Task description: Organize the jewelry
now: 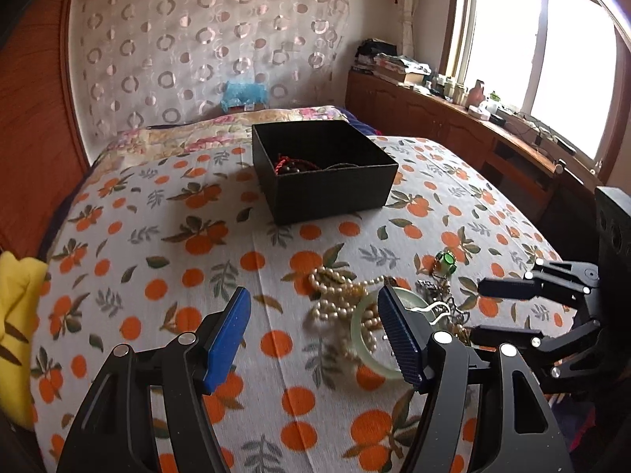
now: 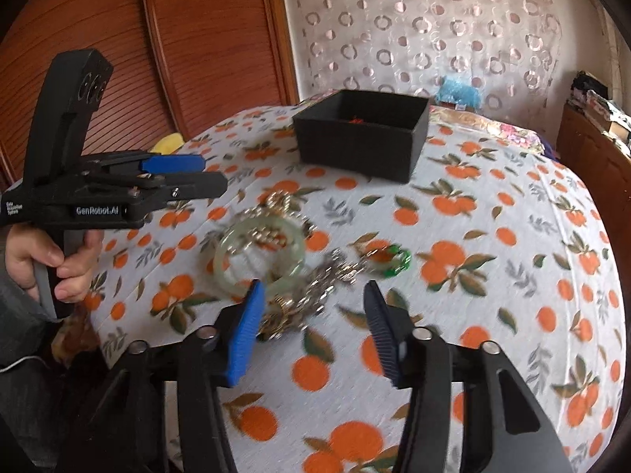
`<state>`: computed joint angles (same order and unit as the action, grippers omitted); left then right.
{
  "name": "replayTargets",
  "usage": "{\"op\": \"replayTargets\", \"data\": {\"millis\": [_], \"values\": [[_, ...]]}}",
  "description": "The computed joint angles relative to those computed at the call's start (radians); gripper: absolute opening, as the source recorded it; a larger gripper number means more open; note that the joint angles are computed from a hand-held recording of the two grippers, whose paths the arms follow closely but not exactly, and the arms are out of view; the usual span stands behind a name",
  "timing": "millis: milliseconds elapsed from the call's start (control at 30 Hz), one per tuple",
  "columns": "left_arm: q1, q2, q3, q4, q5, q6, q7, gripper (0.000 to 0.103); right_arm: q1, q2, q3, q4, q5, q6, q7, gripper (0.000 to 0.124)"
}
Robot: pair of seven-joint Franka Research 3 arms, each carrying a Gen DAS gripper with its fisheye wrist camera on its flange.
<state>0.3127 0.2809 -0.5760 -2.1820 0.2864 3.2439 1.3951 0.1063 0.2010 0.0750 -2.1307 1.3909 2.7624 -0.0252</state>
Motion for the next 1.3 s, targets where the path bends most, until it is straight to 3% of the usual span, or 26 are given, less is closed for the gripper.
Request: {"op": "replayTargets", "data": {"millis": [133, 200, 500, 733, 1067, 1300], "values": [[-0.001, -0.014, 0.008, -0.020, 0.003, 0.010, -0.015, 0.064, 0.009, -0.014, 0.005, -0.021, -0.017, -0.014, -0.003, 0.044], [0.031, -0.013, -0.021, -0.027, 0.006, 0.012, -0.021, 0.064, 0.017, -0.019, 0.007, -0.029, -0.022, -0.009, -0.013, 0.039], [0.027, -0.015, -0.012, -0.029, 0.024, 0.009, -0.039, 0.064, 0.046, -0.007, 0.017, -0.029, -0.051, 0.084, -0.027, 0.031], [0.011, -0.013, 0.001, -0.032, 0.032, 0.012, -0.044, 0.064, 0.035, -0.014, 0.021, -0.037, -0.068, 0.066, -0.033, 0.022], [0.017, -0.015, -0.010, -0.032, 0.035, 0.008, -0.044, 0.064, 0.021, -0.025, 0.011, -0.031, -0.033, 0.018, -0.044, 0.022], [0.016, -0.017, -0.015, -0.033, 0.031, 0.005, -0.040, 0.064, 0.007, 0.013, 0.002, 0.009, -0.078, -0.035, 0.046, 0.023]]}}
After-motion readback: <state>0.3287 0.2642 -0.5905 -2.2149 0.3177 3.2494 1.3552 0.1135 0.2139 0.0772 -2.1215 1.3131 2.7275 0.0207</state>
